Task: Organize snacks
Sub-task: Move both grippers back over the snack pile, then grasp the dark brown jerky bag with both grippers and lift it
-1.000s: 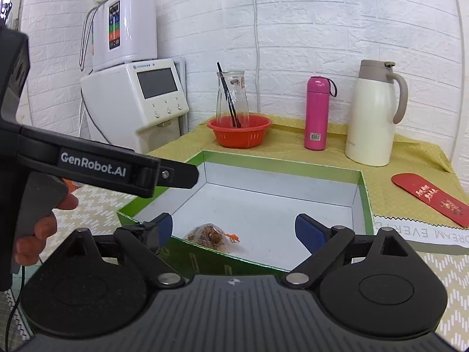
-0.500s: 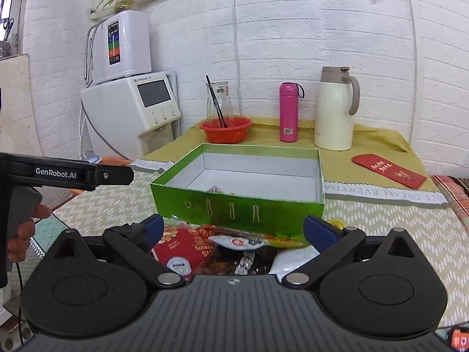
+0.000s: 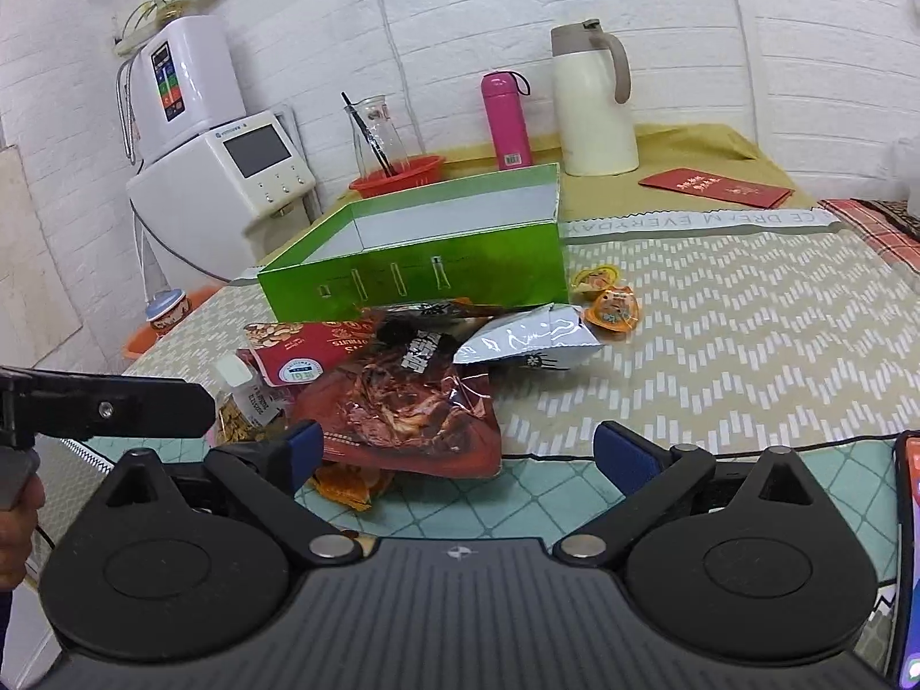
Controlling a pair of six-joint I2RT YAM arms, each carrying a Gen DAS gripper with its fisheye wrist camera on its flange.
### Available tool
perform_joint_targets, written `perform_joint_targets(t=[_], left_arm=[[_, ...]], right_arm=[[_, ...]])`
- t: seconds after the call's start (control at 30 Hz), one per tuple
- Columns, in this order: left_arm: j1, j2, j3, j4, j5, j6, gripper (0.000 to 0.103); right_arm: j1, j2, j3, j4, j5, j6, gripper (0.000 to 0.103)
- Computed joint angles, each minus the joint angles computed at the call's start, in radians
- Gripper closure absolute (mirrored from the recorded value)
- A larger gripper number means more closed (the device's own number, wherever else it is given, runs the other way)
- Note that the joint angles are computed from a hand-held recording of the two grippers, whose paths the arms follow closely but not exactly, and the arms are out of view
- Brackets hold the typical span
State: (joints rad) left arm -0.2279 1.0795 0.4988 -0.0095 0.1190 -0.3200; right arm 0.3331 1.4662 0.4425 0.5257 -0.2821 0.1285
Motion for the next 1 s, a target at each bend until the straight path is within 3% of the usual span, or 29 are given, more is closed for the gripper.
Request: perform_joint_targets(t=[0.13,0.23,0.43,0.5,0.6,0.73,0.9,1.0], left_arm=[[-0.001,0.091,0.029,0.057,0.038,-0.04,0.009],[0.027,0.157,0.062,0.083,0.091,-0.06,0.029],[0.036,0.269,0.119,0.092,0.077,-0.075,0.036],[0.053,0.294,0.13,0.092,0.096,-0.07,0.042],[0.077,0.319,0.135,0.097,0.131,-0.076,0.051],[0.075,0.321,0.134,0.093,0.128,-0.049,0.053],[0.075,0.331,0.143,0.08,0.141,-0.021,0.071],[0.077,0.309,0.134,0.073,0.137,-0.008,0.082]], right_arm=[[-0.05,0.074,0.069,-0.041,-0.087,-0.001,0.0],[-0.083,0.148,0.135,-0.059,-0.197,-0.021,0.0],[-0.082,0.299,0.293,-0.14,-0.294,-0.061,0.0],[-0.087,0.333,0.328,-0.164,-0.338,-0.054,0.016],[-0.087,0.339,0.323,-0.161,-0.35,-0.06,0.02],[-0.104,0.33,0.307,-0.156,-0.383,-0.063,0.032],[-0.118,0.314,0.29,-0.135,-0.394,-0.027,0.05],[-0.124,0.285,0.26,-0.114,-0.391,-0.011,0.053]])
